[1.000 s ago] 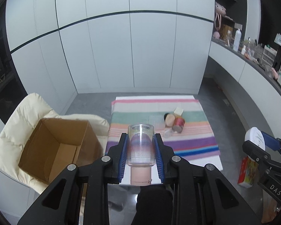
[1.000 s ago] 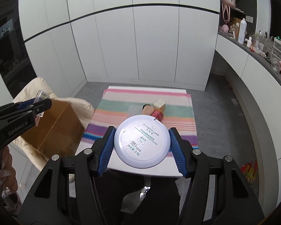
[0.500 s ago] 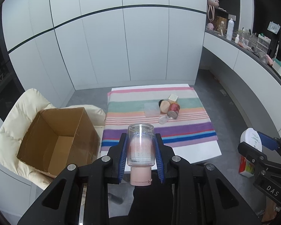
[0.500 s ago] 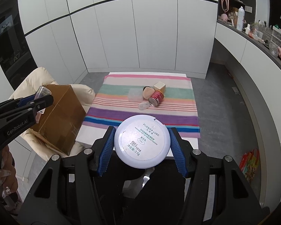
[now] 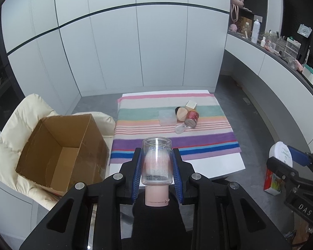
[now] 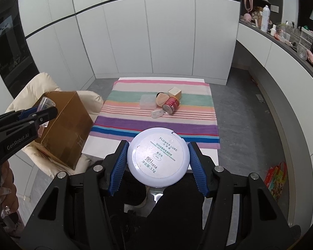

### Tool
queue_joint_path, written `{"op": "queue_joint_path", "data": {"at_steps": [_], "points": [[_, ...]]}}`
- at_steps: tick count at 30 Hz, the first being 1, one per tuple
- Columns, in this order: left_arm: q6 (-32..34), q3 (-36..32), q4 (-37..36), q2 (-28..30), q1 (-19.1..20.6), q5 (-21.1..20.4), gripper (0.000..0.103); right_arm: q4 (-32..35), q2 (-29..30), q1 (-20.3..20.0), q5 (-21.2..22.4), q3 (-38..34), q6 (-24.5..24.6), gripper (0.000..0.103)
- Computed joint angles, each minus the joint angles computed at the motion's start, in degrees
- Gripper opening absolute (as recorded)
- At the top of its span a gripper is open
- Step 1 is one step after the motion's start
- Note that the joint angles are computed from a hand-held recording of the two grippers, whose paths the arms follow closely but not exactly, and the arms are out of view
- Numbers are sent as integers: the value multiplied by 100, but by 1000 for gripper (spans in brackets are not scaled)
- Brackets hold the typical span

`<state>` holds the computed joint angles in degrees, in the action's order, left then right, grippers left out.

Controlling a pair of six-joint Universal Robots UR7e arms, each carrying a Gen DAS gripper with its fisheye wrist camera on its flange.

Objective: Organize objects
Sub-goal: 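Lift the pink bottle with the left tool while the right tool lifts the white jar, then carry both held items over the cardboard box and open both tools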

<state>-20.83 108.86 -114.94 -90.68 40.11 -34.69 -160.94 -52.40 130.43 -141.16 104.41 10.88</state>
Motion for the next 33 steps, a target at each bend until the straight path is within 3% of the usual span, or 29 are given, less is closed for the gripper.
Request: {"op": "queue_joint_path", "data": {"at_steps": [11, 23, 29, 33], "points": [[-446, -18, 432, -325, 304, 268, 28, 199, 528, -25, 404, -519, -369, 60], [-1541, -160, 1675, -1161, 817, 889, 28, 726, 1742, 168, 1311, -1826, -1126, 60], [-2035, -319, 2250, -1495, 1073, 1121, 28, 1074, 2282, 294, 1581, -2434, -1397, 60], [-2003, -423, 2203, -1497, 1241, 1201, 28, 1248, 2552, 335, 1595, -2792, -1580, 60]]}}
